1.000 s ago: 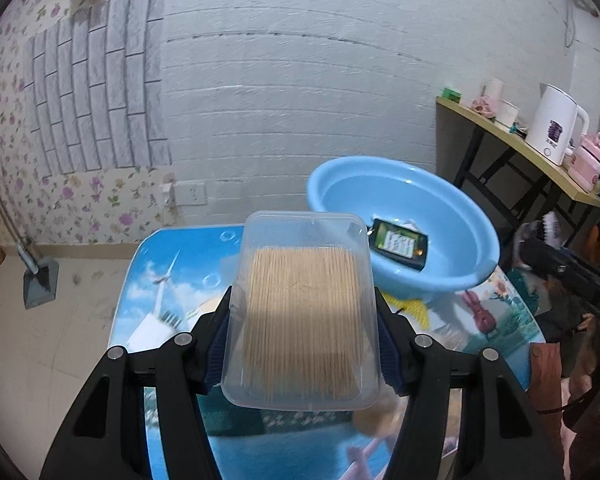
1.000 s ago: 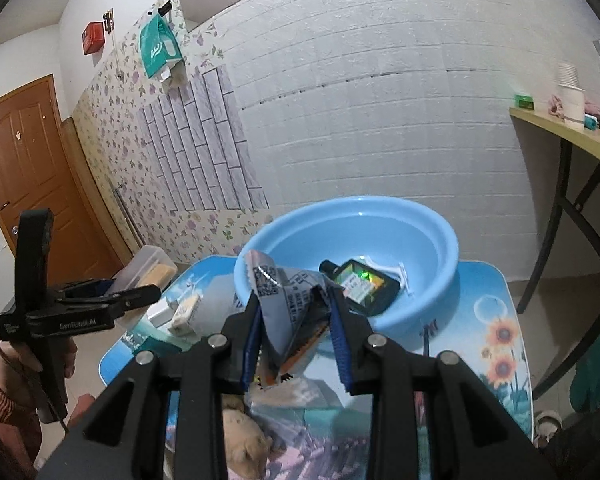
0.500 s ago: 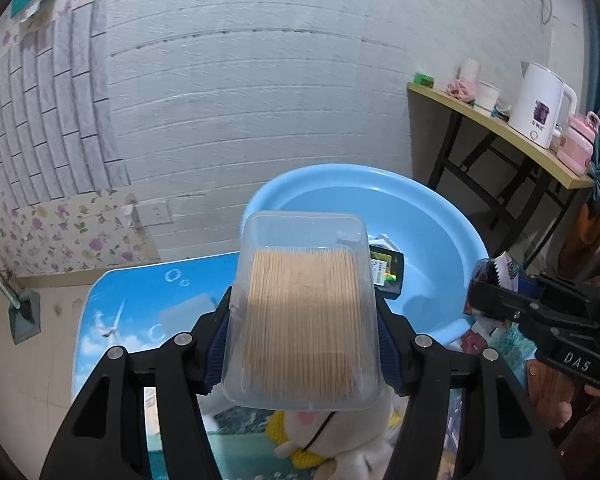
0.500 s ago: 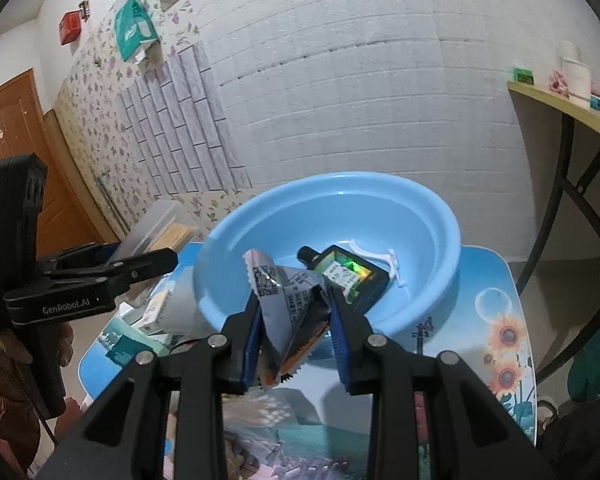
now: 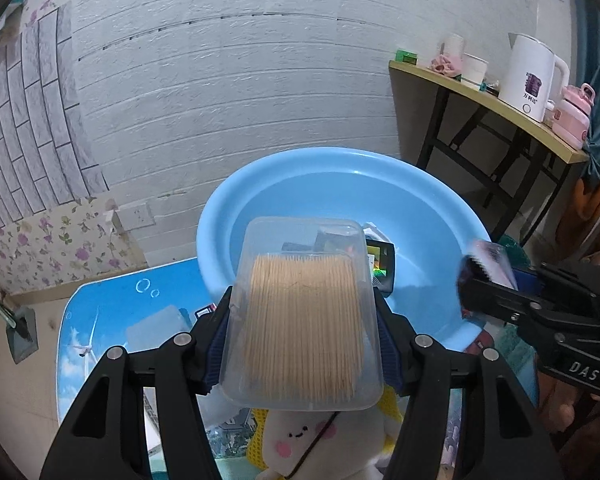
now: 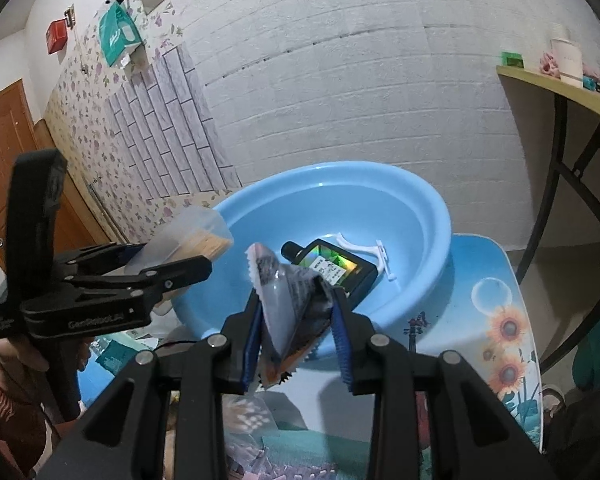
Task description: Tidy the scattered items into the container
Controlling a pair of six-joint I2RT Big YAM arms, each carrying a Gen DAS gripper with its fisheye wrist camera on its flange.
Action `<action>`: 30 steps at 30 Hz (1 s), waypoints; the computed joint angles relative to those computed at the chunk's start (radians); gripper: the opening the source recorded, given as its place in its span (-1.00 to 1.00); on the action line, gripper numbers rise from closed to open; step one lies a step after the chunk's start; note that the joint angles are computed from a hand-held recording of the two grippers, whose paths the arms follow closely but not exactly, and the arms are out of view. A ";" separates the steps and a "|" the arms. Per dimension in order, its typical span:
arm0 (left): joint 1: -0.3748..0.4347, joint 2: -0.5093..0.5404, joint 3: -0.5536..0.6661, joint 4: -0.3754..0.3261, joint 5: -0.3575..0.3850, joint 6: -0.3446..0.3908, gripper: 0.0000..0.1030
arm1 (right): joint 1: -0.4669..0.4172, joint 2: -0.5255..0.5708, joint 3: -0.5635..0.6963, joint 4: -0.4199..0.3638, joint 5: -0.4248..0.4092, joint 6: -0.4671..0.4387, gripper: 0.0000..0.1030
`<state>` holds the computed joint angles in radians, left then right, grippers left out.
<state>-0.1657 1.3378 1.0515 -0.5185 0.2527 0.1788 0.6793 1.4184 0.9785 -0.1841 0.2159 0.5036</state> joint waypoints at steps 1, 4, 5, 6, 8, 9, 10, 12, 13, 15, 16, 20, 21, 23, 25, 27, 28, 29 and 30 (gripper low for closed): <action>0.000 -0.003 -0.004 0.001 0.000 0.000 0.21 | 0.002 0.004 0.003 0.004 0.004 -0.003 -0.33; 0.004 -0.011 -0.012 0.000 0.013 0.003 0.27 | 0.012 0.012 0.014 0.002 0.007 -0.025 -0.06; 0.004 -0.015 -0.014 -0.001 0.017 0.006 0.32 | 0.013 0.014 0.017 0.003 0.003 -0.029 0.06; 0.004 -0.019 -0.017 0.000 0.020 0.010 0.34 | 0.017 0.015 0.018 0.006 0.004 -0.032 0.13; 0.001 -0.027 -0.023 0.004 0.022 0.014 0.37 | 0.023 0.015 0.017 0.006 0.012 -0.034 0.16; 0.002 -0.032 -0.027 0.004 0.025 0.014 0.38 | 0.026 0.013 0.016 0.006 0.017 -0.033 0.15; 0.002 -0.034 -0.029 0.004 0.026 0.011 0.38 | 0.026 0.009 0.010 0.014 0.019 -0.030 0.15; 0.007 -0.039 -0.036 0.002 0.034 0.006 0.39 | 0.026 0.001 0.002 0.017 0.019 -0.022 0.16; 0.009 -0.041 -0.039 -0.002 0.034 0.005 0.40 | 0.026 -0.004 -0.003 0.019 0.020 -0.022 0.16; 0.013 -0.047 -0.046 -0.005 0.033 0.006 0.41 | 0.029 -0.008 -0.002 0.010 0.031 -0.019 0.16; 0.016 -0.050 -0.050 -0.005 0.032 0.007 0.41 | 0.030 -0.011 -0.003 0.007 0.039 -0.012 0.16; 0.037 -0.067 -0.062 -0.008 0.033 0.013 0.52 | 0.031 -0.019 -0.004 -0.007 0.052 0.009 0.16; 0.045 -0.072 -0.065 -0.011 0.035 0.012 0.52 | 0.034 -0.020 -0.004 -0.013 0.066 0.015 0.16; 0.058 -0.080 -0.069 -0.020 0.036 0.008 0.53 | 0.035 -0.023 -0.004 -0.026 0.081 0.031 0.16; 0.075 -0.092 -0.081 -0.022 0.039 0.003 0.54 | 0.037 -0.023 0.002 -0.050 0.088 0.046 0.16; 0.096 -0.101 -0.094 -0.028 0.039 0.002 0.60 | 0.042 -0.023 0.005 -0.068 0.093 0.055 0.16; 0.103 -0.102 -0.099 -0.031 0.040 0.001 0.62 | 0.046 -0.023 0.006 -0.077 0.093 0.058 0.16; 0.111 -0.103 -0.104 -0.034 0.042 0.000 0.62 | 0.050 -0.022 0.009 -0.083 0.096 0.060 0.16; 0.123 -0.103 -0.110 -0.040 0.044 -0.002 0.62 | 0.057 -0.018 0.014 -0.095 0.099 0.061 0.16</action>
